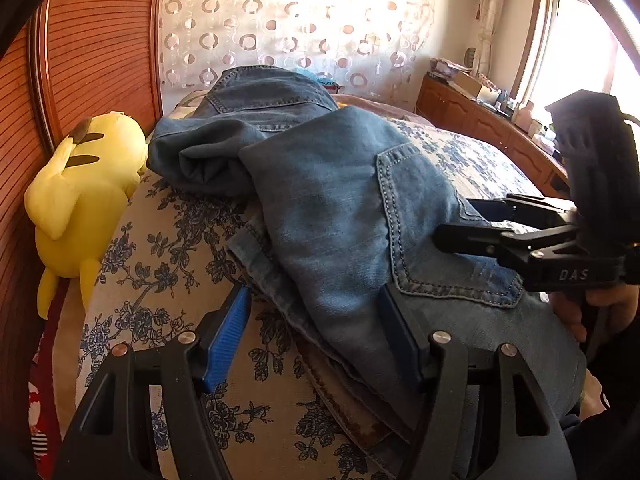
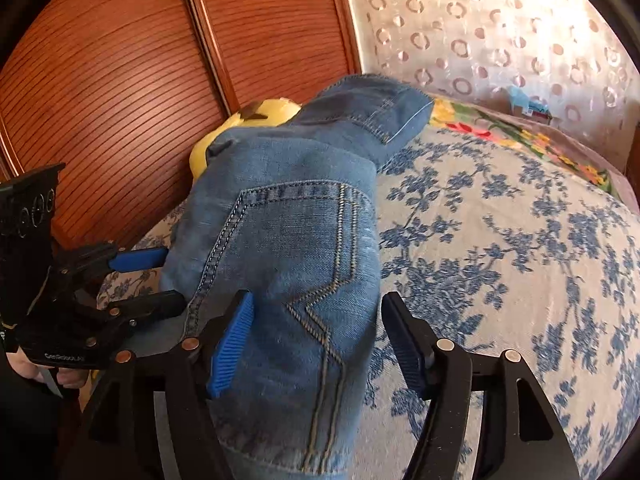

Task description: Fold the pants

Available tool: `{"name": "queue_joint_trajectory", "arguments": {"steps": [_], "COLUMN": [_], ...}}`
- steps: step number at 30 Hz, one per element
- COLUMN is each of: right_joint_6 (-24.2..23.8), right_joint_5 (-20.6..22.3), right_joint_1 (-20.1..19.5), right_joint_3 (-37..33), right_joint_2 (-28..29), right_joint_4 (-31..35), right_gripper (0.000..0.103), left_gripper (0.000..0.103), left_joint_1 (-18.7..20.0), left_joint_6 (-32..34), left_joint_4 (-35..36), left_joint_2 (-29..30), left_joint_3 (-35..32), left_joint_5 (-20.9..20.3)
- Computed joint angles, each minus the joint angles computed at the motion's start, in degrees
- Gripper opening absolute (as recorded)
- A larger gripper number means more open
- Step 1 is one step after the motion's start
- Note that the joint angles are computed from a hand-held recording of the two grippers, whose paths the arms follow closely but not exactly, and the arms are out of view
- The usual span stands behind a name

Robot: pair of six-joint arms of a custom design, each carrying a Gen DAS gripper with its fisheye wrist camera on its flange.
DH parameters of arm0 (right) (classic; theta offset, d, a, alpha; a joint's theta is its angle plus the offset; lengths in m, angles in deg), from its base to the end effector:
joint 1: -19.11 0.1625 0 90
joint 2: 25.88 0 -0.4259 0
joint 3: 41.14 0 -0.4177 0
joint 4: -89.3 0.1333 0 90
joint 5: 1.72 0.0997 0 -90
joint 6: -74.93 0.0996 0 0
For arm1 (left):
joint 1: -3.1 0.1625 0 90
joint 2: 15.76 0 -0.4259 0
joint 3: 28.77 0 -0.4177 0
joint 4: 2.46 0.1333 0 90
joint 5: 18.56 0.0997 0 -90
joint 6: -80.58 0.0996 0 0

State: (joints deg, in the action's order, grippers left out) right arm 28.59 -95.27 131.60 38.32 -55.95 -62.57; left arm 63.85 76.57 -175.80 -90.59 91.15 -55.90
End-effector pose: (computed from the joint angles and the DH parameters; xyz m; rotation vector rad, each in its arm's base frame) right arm 0.4079 -0.6529 -0.0167 1.6990 -2.4981 0.3039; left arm -0.0697 -0.5593 0.2920 0.1137 2.2581 -1.0560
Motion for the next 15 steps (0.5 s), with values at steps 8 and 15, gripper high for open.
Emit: {"name": "queue_joint_trajectory", "arguments": {"steps": [8,15], "right_joint_6": [4.65,0.02], "right_joint_5": [2.46,6.58], "right_joint_1": [-0.9,-1.81], "right_joint_3": [-10.79,-4.04], "right_joint_2": [4.91,1.04], "right_joint_4": [14.99,7.61], "right_gripper": [0.069,0.031], "left_gripper": [0.072,0.072], "left_joint_1": [1.26,1.07], "left_joint_6": [-0.33,-0.49], "left_joint_4": [-0.3,0.48], "left_joint_2": [-0.18,-0.14], "left_joint_3": [-0.22,-0.58], "left_joint_5": [-1.79,-2.37]}}
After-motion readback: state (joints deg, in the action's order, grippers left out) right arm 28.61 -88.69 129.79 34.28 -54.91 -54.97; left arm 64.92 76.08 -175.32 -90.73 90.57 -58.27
